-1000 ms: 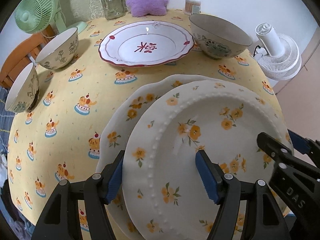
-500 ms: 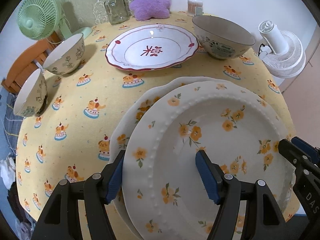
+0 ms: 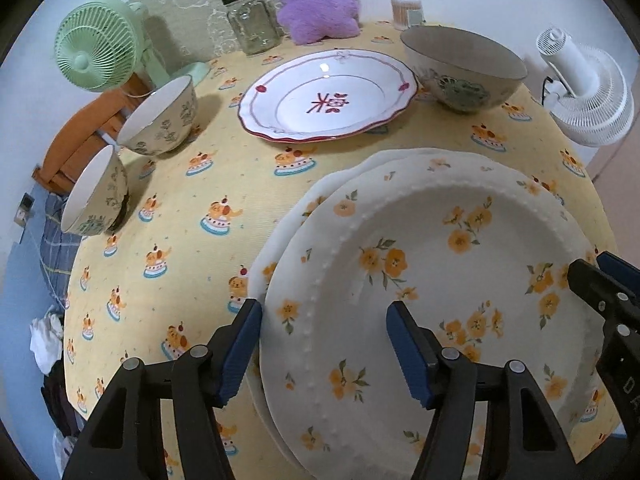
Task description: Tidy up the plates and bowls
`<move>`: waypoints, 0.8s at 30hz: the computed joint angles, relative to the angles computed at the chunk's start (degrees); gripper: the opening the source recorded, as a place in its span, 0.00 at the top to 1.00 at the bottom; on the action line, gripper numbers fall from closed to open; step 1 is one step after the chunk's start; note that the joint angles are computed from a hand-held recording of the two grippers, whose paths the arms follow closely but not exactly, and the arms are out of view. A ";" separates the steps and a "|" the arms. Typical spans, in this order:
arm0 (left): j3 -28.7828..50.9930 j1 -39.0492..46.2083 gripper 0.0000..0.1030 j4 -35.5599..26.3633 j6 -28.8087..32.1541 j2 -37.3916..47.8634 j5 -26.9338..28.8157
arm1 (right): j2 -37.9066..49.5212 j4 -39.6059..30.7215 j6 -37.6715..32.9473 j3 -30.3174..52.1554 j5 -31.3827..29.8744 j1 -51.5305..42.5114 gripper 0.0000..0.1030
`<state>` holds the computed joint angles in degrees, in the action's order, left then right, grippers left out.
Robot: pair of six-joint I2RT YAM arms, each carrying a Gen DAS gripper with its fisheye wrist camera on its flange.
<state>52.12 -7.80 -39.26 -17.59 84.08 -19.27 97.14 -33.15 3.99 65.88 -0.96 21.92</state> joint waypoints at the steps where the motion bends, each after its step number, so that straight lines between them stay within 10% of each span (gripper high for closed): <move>1: -0.04 0.21 0.35 0.03 -0.11 -0.17 0.05 | 0.28 -0.07 -0.25 0.21 0.01 0.13 0.70; 19: -1.60 8.10 0.34 2.37 7.99 -5.25 11.51 | 3.42 -3.28 5.87 5.00 3.13 2.77 0.66; 24: -2.17 11.48 0.29 2.15 16.27 -7.33 17.66 | 0.27 -3.68 12.86 3.50 3.97 5.33 0.49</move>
<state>49.95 3.68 -37.11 -1.31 76.75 -1.60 97.40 -36.82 16.84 69.38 3.01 27.26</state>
